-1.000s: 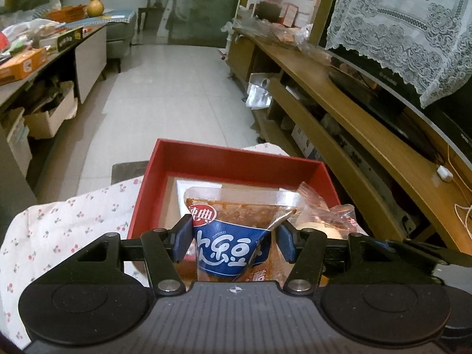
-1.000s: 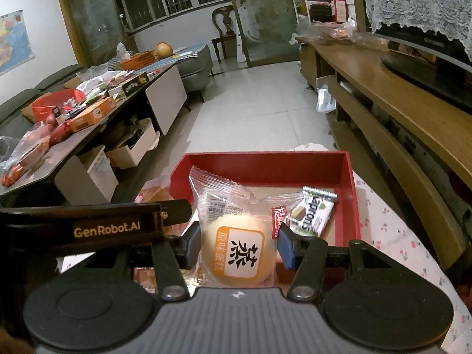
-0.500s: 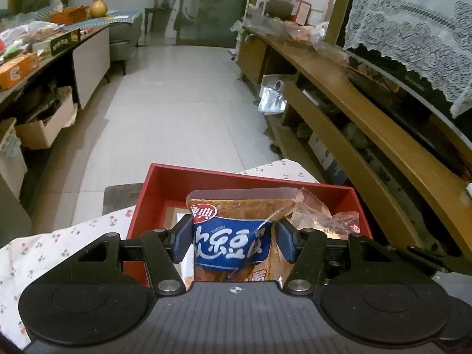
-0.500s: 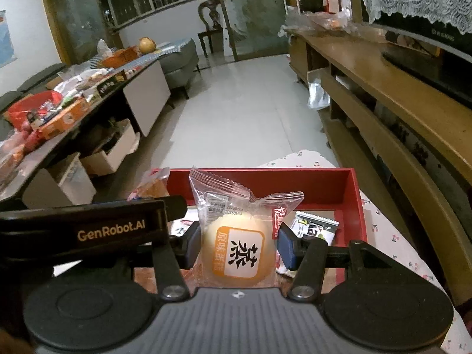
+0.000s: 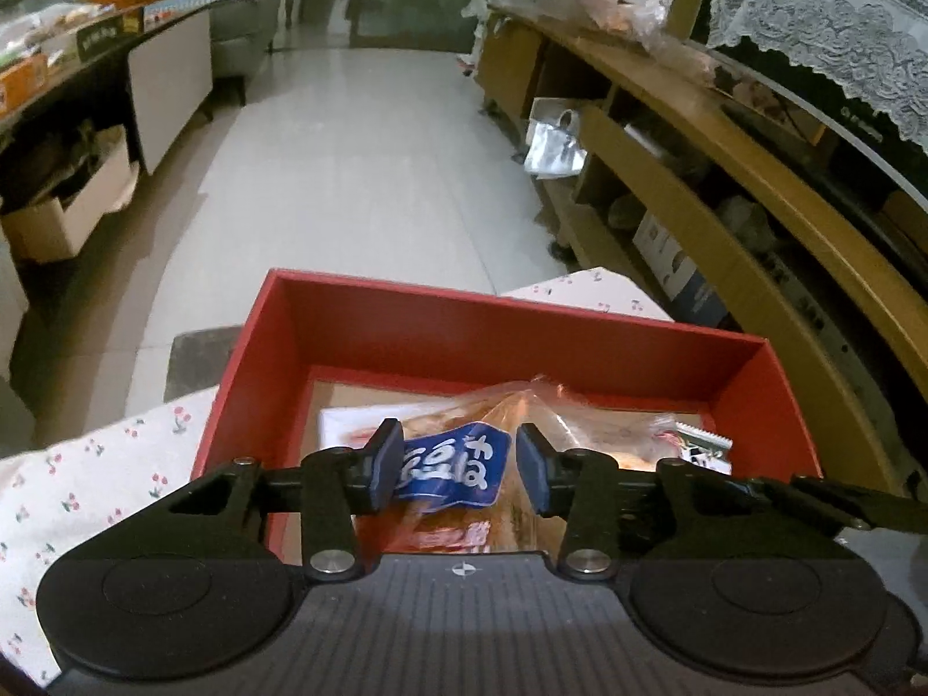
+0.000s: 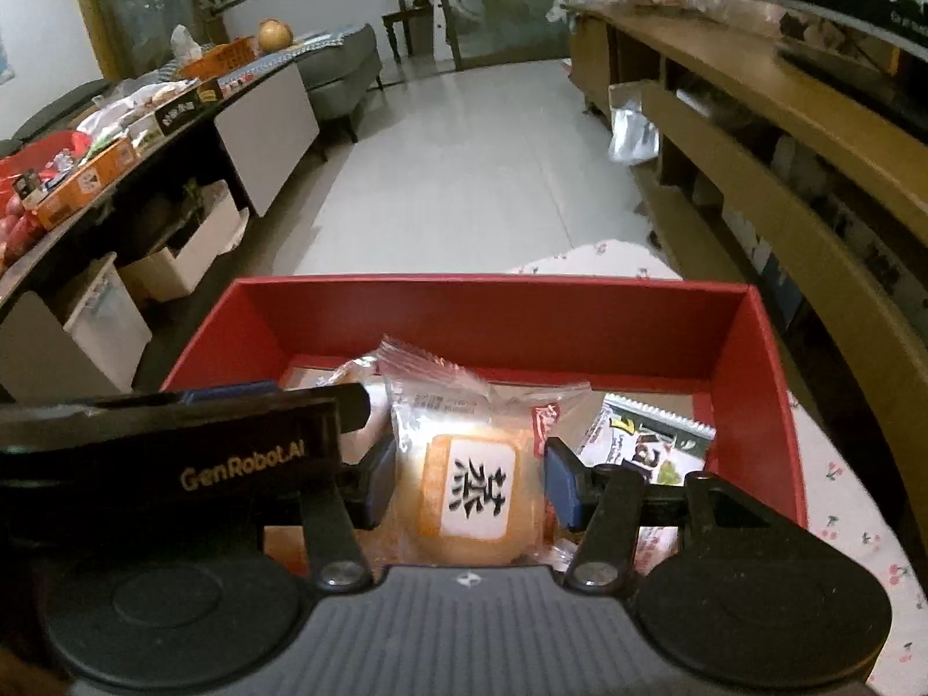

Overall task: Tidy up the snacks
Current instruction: 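Lower both snacks into the red box and open both tools, then move both tools back to the remaining snacks on the cloth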

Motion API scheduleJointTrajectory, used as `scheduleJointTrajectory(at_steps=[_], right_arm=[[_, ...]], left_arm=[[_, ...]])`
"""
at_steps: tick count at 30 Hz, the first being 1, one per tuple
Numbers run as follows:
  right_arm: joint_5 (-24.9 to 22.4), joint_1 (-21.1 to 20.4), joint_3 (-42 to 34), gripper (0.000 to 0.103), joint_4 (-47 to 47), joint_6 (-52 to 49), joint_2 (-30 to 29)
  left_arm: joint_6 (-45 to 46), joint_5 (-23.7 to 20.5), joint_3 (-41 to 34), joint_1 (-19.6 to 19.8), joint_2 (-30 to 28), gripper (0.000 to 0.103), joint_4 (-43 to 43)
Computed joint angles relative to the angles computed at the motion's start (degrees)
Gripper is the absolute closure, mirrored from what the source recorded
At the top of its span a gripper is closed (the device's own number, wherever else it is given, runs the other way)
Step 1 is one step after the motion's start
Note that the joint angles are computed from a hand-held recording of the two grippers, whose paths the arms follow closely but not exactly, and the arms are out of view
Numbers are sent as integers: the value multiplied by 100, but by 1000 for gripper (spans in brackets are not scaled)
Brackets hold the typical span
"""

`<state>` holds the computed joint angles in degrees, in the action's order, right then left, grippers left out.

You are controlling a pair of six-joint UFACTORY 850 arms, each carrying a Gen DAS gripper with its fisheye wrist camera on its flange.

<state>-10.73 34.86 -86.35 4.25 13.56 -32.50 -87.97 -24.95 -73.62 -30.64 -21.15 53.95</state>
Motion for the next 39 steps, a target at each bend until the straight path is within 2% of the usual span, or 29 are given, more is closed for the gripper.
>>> scheduleJointTrajectory(at_steps=[5, 8, 12, 18, 26, 39], right_arm=[[-8, -34, 15, 44, -139, 143, 40], [66, -56, 123, 44, -96, 184, 189], [183, -15, 346, 40, -335, 420, 475], [297, 63, 789, 39, -1728, 1765, 898], [270, 90, 1345, 39, -2372, 2591, 1385], [306, 147, 2113, 39, -1751, 2102, 2055]], left_arm=[[-139, 172, 98, 77, 127, 39, -118], [-381, 84, 124, 24, 237, 31, 108], [-554, -51, 172, -62, 404, 26, 230], [-580, -244, 338, -233, 644, 25, 234], [-639, -370, 593, -449, 942, 21, 176], [-672, -346, 1050, -714, 1320, 19, 53]])
